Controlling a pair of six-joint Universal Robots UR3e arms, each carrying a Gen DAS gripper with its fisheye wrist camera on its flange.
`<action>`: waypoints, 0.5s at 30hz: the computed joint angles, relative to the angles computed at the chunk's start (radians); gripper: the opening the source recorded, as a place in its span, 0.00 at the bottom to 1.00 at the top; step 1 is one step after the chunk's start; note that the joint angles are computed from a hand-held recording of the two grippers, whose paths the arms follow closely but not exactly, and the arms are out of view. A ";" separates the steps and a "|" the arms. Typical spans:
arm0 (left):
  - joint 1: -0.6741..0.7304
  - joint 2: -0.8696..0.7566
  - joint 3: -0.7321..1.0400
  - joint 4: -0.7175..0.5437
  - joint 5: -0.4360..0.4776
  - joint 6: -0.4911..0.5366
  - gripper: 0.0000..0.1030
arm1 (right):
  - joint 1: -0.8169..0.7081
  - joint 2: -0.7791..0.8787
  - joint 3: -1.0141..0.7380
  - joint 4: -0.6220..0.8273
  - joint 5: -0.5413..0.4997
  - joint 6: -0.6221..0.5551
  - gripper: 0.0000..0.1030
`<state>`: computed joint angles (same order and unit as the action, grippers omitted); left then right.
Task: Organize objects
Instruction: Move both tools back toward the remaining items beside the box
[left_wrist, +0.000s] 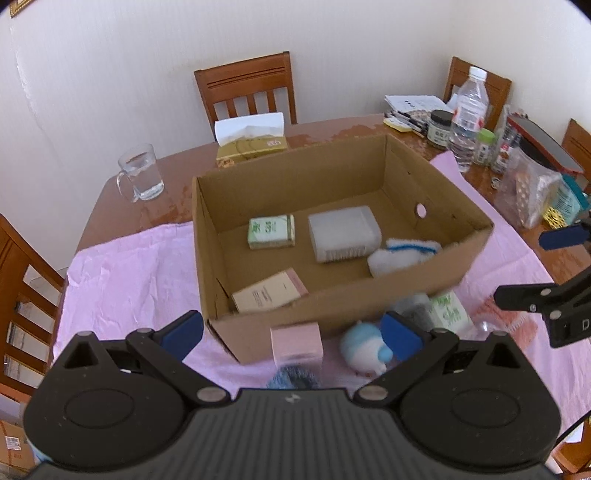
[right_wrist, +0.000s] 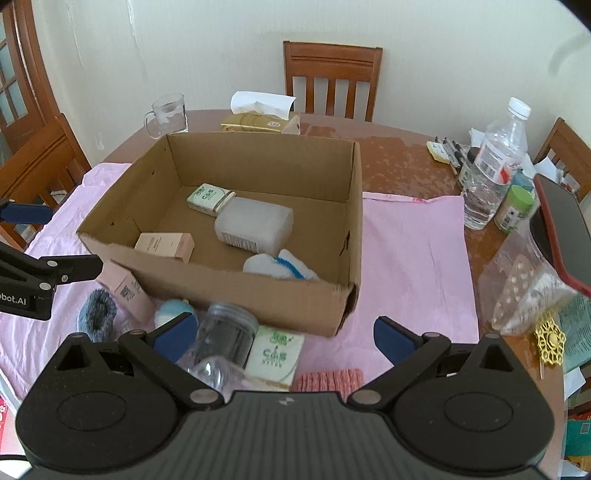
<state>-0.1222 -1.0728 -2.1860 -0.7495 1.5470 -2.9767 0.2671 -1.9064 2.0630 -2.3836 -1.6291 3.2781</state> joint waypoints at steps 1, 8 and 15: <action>0.007 0.022 -0.016 -0.008 -0.009 0.001 0.99 | 0.014 -0.014 0.017 -0.006 -0.017 0.017 1.00; 0.042 0.183 -0.135 -0.061 -0.068 0.008 0.99 | 0.105 -0.094 0.125 -0.002 -0.109 0.131 1.00; -0.073 0.223 -0.167 -0.104 0.051 -0.177 0.99 | 0.061 -0.200 0.268 0.023 -0.069 0.085 1.00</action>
